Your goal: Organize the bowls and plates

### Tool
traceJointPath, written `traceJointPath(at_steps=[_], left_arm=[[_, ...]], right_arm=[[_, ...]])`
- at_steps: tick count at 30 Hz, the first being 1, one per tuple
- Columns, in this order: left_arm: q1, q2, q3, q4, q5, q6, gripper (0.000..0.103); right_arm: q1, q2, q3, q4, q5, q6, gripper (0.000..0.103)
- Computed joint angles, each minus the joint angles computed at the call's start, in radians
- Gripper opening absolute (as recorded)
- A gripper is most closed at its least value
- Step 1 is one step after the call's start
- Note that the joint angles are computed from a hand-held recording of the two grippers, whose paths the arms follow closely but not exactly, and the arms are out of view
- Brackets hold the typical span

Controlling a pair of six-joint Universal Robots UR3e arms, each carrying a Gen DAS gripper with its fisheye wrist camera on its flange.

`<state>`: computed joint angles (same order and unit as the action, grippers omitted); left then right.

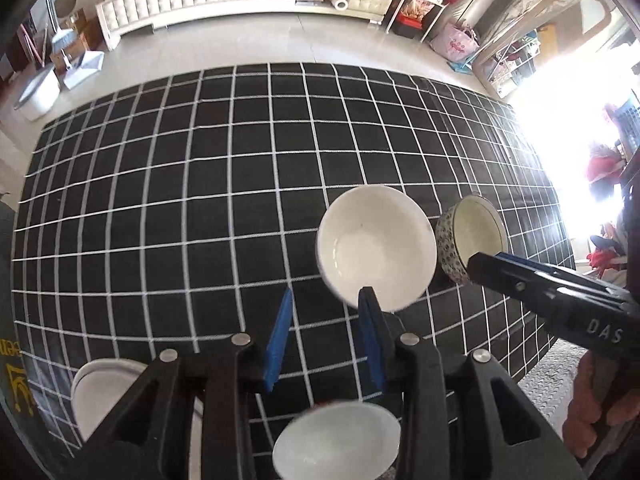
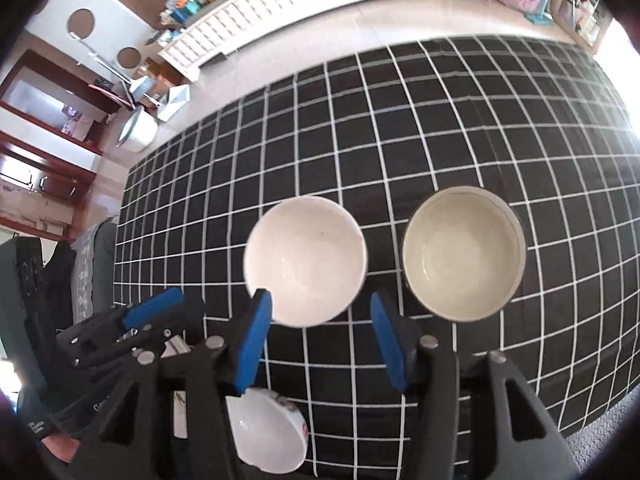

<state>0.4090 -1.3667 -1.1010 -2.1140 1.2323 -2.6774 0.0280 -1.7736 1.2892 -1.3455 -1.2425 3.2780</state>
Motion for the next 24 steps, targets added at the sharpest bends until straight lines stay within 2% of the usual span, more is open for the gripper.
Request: traceJointPath(at_steps=[2,6,11,14,16,24], left_arm=[[-0.028,-0.026,-0.023,0.044,0.010,-0.027,0.032],[-0.074,-0.065,-0.080,0.136,0.032,-0.068,0.032],[-0.091,-0.085,-0.140,0.200,0.027,-0.078,0.031],[-0.111,-0.091,-0.187,0.252,0.037,-0.083,0.030],[-0.122,-0.093,-0.198,0.268,0.041,-0.078,0.023],[-0.157,-0.097,-0.241,0.334,0.057,-0.087,0.011]], right_arm=[[-0.010,0.015,0.027,-0.023,0.016,0.000,0.056],[0.014,0.055,0.039,-0.066,-0.021,-0.001,0.056],[0.024,0.080,0.089,-0.128,-0.019,0.005,0.056],[0.019,0.082,0.115,-0.150,-0.013,0.002,0.046],[0.014,0.081,0.130,-0.158,-0.004,-0.010,0.042],[0.023,0.061,0.188,-0.206,-0.067,-0.022,0.020]])
